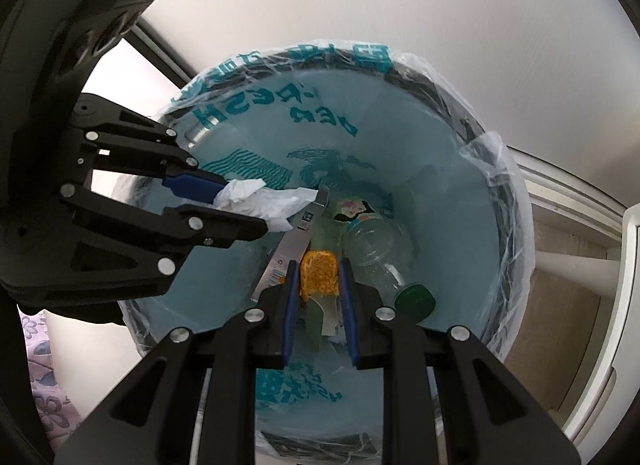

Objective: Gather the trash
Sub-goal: 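Open both tools to drop the tissue and crumbs into the bin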

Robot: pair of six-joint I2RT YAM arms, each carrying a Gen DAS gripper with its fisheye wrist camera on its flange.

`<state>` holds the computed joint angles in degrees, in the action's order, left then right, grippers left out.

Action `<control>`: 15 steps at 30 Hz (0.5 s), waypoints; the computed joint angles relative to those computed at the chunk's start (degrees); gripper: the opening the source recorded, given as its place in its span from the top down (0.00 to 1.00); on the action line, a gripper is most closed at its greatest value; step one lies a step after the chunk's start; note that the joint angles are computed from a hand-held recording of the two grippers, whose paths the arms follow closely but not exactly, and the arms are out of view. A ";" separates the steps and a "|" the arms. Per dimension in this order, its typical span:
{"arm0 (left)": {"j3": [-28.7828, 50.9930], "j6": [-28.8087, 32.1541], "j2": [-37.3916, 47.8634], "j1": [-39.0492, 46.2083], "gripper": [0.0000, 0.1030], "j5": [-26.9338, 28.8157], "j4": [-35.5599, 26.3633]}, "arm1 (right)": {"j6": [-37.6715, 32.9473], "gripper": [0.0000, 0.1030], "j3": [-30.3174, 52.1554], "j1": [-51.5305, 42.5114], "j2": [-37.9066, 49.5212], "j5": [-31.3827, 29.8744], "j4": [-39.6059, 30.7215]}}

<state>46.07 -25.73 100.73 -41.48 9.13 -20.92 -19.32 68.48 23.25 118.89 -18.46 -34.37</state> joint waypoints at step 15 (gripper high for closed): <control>0.86 0.15 -0.66 -1.14 0.83 -0.51 -0.98 | -2.65 0.80 -0.71 0.83 -0.62 0.51 -0.33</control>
<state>46.93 -25.58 100.07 -42.62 8.62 -21.90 -21.97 67.76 24.08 118.28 -17.96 -34.70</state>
